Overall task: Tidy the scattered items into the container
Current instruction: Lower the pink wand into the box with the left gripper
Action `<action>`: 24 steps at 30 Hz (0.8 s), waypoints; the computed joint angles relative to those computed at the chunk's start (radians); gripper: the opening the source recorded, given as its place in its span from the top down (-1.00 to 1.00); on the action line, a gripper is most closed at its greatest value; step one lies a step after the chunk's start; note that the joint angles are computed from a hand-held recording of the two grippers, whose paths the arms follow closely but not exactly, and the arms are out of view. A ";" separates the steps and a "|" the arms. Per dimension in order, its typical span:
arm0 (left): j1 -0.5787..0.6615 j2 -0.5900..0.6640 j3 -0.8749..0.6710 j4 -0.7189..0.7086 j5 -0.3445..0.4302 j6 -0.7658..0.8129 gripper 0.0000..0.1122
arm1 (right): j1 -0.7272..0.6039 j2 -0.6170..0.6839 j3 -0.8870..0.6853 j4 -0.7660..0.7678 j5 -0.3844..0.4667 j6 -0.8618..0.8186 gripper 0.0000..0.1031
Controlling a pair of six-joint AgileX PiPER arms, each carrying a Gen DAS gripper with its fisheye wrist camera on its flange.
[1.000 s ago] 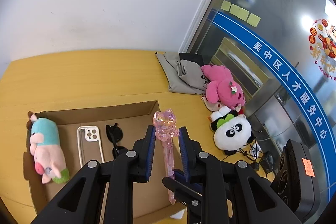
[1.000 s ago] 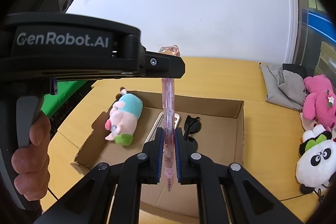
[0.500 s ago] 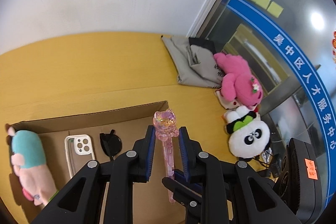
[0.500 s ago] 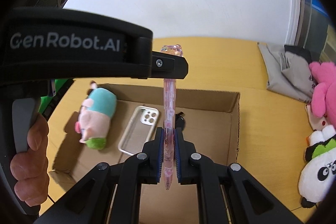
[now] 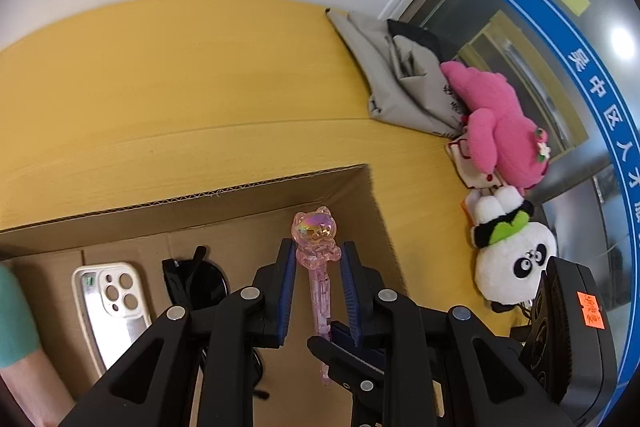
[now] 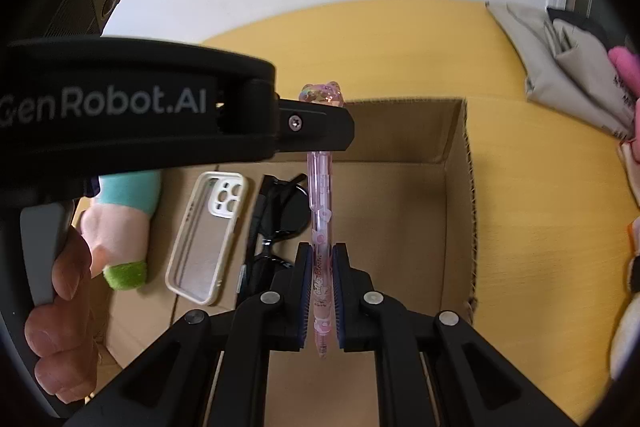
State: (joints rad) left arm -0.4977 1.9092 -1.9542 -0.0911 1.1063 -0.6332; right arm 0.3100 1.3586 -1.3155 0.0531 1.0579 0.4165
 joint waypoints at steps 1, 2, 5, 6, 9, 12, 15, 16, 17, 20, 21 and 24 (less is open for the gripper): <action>0.009 0.008 0.006 -0.014 -0.008 0.010 0.59 | -0.008 0.012 0.003 0.008 -0.004 -0.008 0.83; 0.019 0.018 0.013 -0.031 -0.019 0.023 0.59 | -0.015 0.022 0.006 0.013 -0.006 -0.013 0.83; 0.046 0.047 0.038 -0.082 -0.051 0.054 0.59 | -0.024 0.052 0.017 0.023 -0.014 -0.014 0.82; 0.053 0.054 0.047 -0.097 -0.061 0.061 0.59 | -0.026 0.061 0.021 0.025 -0.015 -0.013 0.82; 0.069 0.070 0.075 -0.133 -0.088 0.081 0.59 | -0.026 0.078 0.029 0.022 -0.013 -0.006 0.82; 0.083 0.079 0.094 -0.159 -0.107 0.091 0.59 | -0.020 0.088 0.031 0.017 -0.014 0.007 0.83; 0.094 0.090 0.097 -0.181 -0.113 0.099 0.59 | -0.007 0.095 0.029 0.004 -0.010 0.025 0.83; 0.098 0.094 0.097 -0.186 -0.110 0.101 0.59 | -0.004 0.096 0.030 0.002 -0.011 0.030 0.83; 0.102 0.096 0.101 -0.191 -0.110 0.103 0.59 | 0.000 0.098 0.032 0.000 -0.012 0.036 0.83; 0.112 0.102 0.119 -0.211 -0.121 0.101 0.59 | 0.012 0.105 0.033 -0.003 -0.011 0.053 0.83; 0.113 0.104 0.122 -0.212 -0.122 0.099 0.59 | 0.016 0.107 0.034 -0.003 -0.010 0.057 0.83; 0.119 0.113 0.126 -0.220 -0.122 0.098 0.59 | 0.029 0.111 0.037 -0.013 -0.012 0.078 0.82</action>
